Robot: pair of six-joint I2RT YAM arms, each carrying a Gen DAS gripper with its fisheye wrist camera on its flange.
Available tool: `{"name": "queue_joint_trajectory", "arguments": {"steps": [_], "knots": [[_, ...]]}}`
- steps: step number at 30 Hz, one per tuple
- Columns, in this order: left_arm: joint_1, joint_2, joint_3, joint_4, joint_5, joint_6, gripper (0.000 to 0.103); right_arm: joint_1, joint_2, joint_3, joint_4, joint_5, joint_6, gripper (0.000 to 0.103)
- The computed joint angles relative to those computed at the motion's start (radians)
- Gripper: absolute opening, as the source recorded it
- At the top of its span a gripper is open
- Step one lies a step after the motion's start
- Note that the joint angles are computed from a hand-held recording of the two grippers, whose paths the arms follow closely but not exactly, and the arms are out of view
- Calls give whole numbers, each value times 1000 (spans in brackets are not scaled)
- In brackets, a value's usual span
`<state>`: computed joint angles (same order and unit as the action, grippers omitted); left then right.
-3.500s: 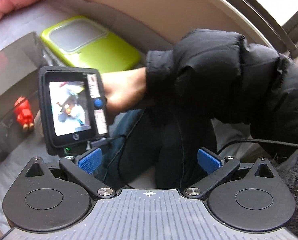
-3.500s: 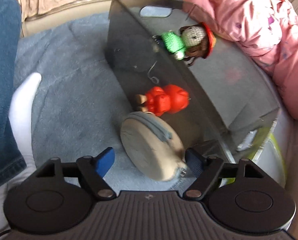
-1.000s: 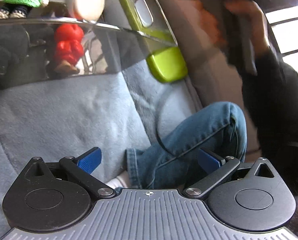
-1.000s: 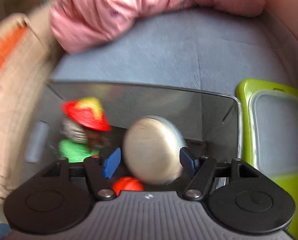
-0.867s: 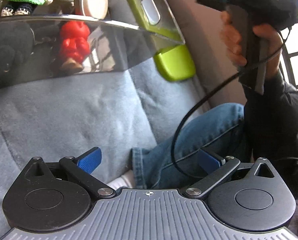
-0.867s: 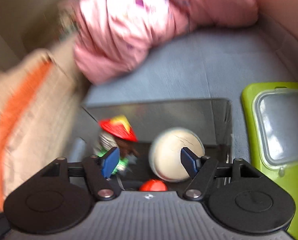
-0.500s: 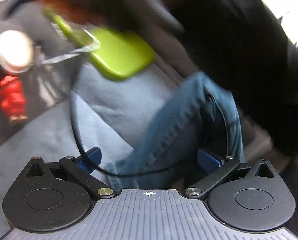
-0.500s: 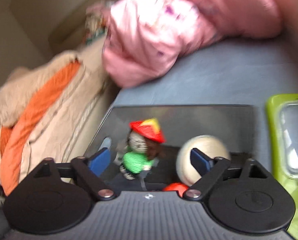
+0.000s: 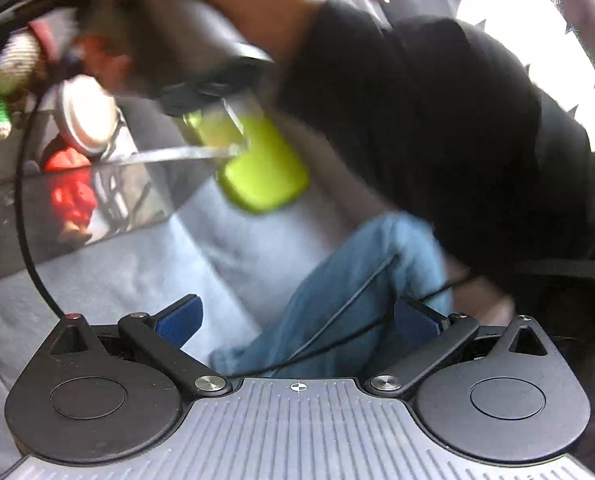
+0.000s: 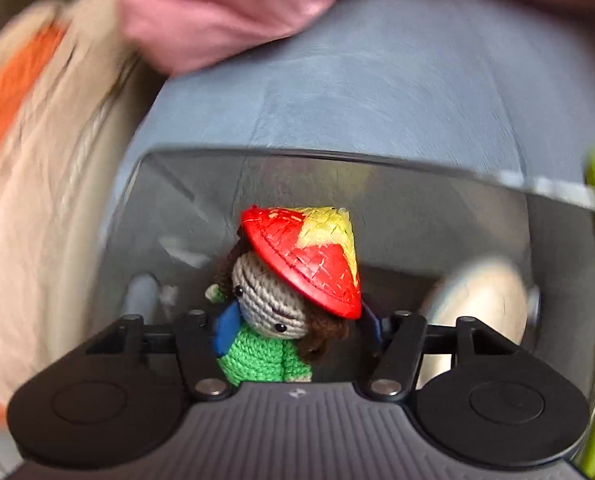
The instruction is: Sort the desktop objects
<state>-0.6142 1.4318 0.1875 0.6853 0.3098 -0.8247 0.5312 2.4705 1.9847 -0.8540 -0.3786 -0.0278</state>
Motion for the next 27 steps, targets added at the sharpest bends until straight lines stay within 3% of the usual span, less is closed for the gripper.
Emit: {"name": "queue_joint_trajectory", "arguments": {"steps": [4, 6, 11, 16, 20, 25, 27], "knots": [[56, -59, -61, 6, -22, -65, 103, -78, 43, 59, -110, -144, 398, 62], [55, -82, -70, -11, -32, -65, 103, -73, 40, 31, -86, -122, 478, 62], [57, -225, -134, -27, -29, -43, 103, -38, 31, -27, 12, -2, 551, 62], [95, -169, -157, 46, 9, -47, 103, -19, 3, -96, 66, 69, 608, 68], [123, -138, -155, 44, 30, -47, 103, -37, -30, -127, 54, 23, 638, 77], [159, -74, -138, 41, 55, -46, 103, -106, -150, -202, 25, -78, 499, 77], [206, -54, -169, 126, 107, -52, 103, -159, -178, -196, -26, -158, 395, 77]]}}
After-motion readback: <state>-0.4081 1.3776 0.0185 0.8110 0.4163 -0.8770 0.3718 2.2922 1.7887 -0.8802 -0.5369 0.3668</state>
